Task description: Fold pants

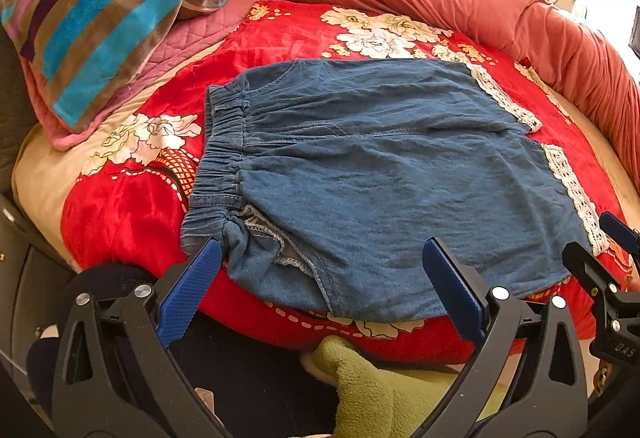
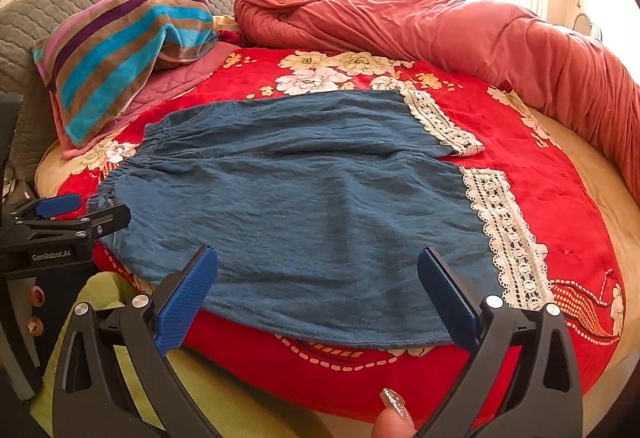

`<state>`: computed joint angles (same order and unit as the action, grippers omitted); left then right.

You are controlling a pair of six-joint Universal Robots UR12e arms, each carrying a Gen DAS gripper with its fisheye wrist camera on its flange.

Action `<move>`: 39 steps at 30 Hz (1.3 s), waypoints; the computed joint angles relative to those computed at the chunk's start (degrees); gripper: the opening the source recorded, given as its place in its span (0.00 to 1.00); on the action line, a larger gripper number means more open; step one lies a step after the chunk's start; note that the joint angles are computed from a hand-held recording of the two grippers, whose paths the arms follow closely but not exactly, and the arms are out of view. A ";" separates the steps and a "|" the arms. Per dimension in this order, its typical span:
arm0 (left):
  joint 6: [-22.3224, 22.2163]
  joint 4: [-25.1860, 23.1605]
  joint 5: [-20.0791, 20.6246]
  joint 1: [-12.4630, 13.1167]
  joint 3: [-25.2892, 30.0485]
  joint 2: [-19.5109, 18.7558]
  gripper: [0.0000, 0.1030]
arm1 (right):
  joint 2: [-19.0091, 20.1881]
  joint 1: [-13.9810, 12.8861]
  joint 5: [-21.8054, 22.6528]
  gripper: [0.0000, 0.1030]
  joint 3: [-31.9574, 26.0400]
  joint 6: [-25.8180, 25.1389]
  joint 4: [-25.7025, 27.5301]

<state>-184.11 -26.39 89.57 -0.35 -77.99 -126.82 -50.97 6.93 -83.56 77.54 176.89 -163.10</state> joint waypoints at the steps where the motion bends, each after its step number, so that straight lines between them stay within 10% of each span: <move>1: -0.01 0.06 0.12 -0.03 -0.03 0.01 0.92 | -0.05 0.00 0.04 0.96 0.05 -0.07 -0.04; 39: 0.04 -2.28 0.46 0.50 3.34 -1.83 0.92 | 2.82 0.90 0.36 0.96 -5.47 -1.13 2.03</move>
